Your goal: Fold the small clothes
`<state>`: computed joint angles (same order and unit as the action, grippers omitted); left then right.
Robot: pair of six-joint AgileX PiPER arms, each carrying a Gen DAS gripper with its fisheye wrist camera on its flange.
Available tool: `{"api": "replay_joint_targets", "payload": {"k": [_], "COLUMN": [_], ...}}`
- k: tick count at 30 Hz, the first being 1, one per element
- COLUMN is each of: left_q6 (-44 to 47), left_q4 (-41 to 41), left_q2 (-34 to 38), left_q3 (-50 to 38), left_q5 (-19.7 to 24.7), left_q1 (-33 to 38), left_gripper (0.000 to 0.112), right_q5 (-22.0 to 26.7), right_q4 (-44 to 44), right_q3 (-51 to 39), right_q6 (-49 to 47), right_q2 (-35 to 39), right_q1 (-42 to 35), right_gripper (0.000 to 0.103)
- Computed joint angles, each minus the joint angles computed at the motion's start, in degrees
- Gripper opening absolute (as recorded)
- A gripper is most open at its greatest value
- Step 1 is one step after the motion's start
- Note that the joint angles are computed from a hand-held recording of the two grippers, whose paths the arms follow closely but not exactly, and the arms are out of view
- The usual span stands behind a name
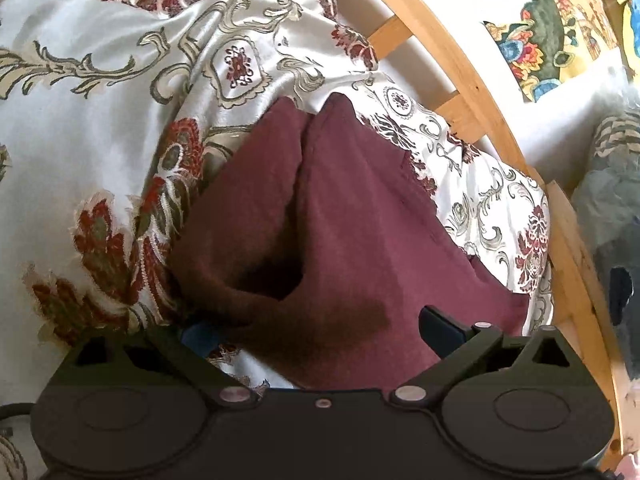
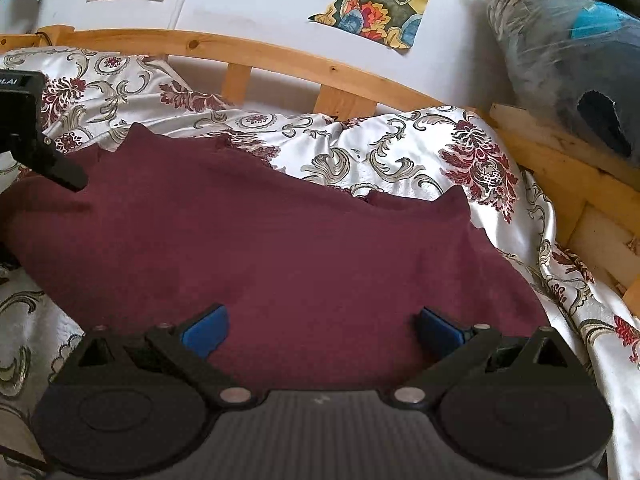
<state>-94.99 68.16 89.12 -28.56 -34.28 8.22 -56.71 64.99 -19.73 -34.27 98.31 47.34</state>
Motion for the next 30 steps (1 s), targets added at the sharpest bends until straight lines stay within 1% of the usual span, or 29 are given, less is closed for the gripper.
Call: {"api": "replay_joint_targets", "payload": {"k": [3,7,10,12,13,15,16,17,18,21,22,24,26,27,28,29,30], "left_q6": [-0.2,-0.5,0.7,1.4,1.2,0.3,0.1,0.5,2.3,7.9,8.6,9.3,6.8,6.2,5.8,5.2,6.7], "left_q4": [-1.0,-1.0,-2.5,-3.9,-4.1,-4.6,-4.8,-5.0,-6.3,-10.1,-10.4,-10.4,-7.5,-6.7,-5.9,-4.7,-5.8], "left_q2": [0.1,0.0,-0.3,-0.5,-0.6,-0.9,-1.1,-1.5,-2.0,-4.1,-4.7,-5.6,-6.3,-6.6,-6.9,-7.0,-6.9], "left_q3": [0.3,0.4,0.5,0.5,0.4,0.4,0.5,0.5,0.8,1.2,1.1,0.8,0.1,-0.2,-0.5,-1.0,-1.1], "left_q5": [0.2,0.1,1.5,3.3,4.1,5.7,6.3,6.9,7.6,10.1,10.9,11.9,12.9,13.5,14.2,14.7,14.4], "left_q1": [0.8,1.1,0.2,-0.5,-0.5,-0.7,-0.7,-1.0,-1.6,-4.4,-5.1,-5.7,-5.9,-6.2,-6.7,-7.1,-7.3], "left_gripper": [0.090,0.089,0.083,0.069,0.065,0.051,0.048,0.042,0.035,0.024,0.023,0.021,0.021,0.020,0.020,0.019,0.018], "right_q5": [0.3,1.1,1.7,2.7,3.2,3.3,3.2,3.2,3.0,3.4,4.3,7.3,5.4,5.3,7.3,9.9,10.1], "right_q4": [-0.9,-2.3,-2.4,-2.2,-2.3,-2.9,-2.8,-2.6,-2.1,-1.8,-1.6,-1.7,-3.7,-4.7,-4.8,-2.6,-0.7], "right_q3": [0.2,0.6,0.5,0.1,0.0,0.2,0.2,0.2,0.0,-0.1,-0.2,-0.1,1.8,2.8,2.7,1.8,1.5], "right_q6": [0.8,1.8,1.6,0.6,0.4,1.2,1.1,0.8,0.4,-0.4,-1.3,-5.7,-7.6,-9.7,-13.1,-18.6,-21.8], "right_q2": [-0.1,-0.7,-1.0,-1.4,-1.7,-1.7,-1.7,-1.7,-1.5,-1.9,-2.7,-6.6,-10.6,-13.3,-15.8,-18.1,-19.0], "right_q1": [-0.5,-1.5,-1.8,-2.3,-2.6,-2.8,-2.7,-2.7,-2.4,-2.5,-2.8,-4.2,-3.8,-4.0,-4.8,-5.4,-5.2], "right_gripper": [0.103,0.103,0.103,0.103,0.103,0.103,0.103,0.103,0.103,0.103,0.103,0.103,0.103,0.103,0.103,0.103,0.103]}}
